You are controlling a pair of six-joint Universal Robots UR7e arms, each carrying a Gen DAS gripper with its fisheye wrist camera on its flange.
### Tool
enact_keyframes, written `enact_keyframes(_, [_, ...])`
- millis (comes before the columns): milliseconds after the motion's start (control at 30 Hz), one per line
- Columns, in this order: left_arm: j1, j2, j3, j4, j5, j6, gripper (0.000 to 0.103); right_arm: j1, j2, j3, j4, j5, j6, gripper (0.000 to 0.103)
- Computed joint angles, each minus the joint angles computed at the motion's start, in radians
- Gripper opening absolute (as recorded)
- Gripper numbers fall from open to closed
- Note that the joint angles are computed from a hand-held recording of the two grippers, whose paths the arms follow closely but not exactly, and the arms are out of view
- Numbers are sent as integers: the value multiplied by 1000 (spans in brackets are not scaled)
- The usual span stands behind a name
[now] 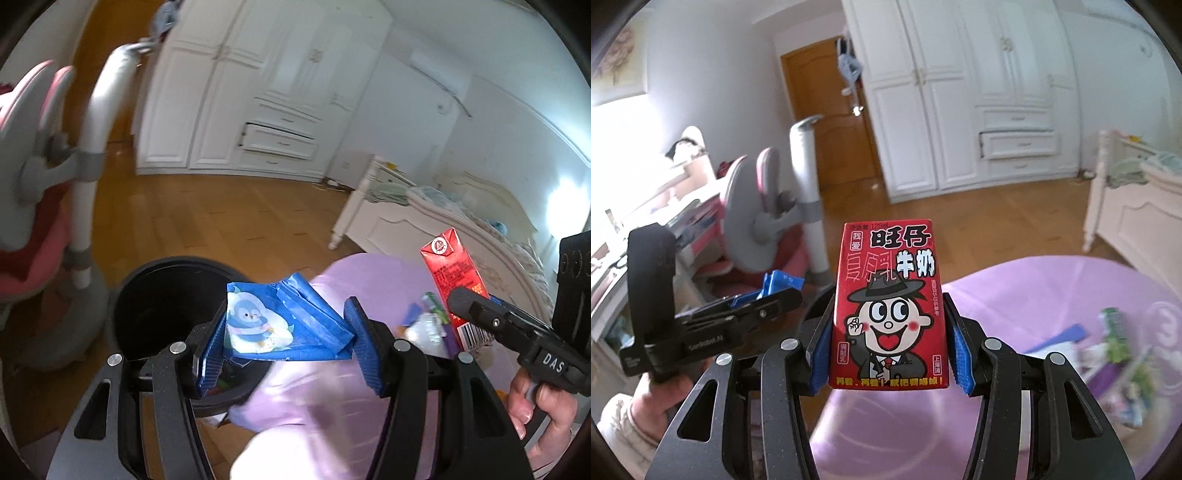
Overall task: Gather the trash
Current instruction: 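Carry both items over the black bin and open both tools to drop them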
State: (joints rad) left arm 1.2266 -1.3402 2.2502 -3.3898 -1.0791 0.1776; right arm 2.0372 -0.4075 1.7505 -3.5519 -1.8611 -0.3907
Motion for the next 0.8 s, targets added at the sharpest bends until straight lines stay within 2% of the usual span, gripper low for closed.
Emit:
enact_keyframes(367, [146, -29, -32, 17, -65, -10, 60, 4, 163, -264, 249, 12, 35, 52])
enact_keyframes(800, [227, 24, -97, 53, -129, -11, 60, -10, 287, -489, 436, 11, 77, 52])
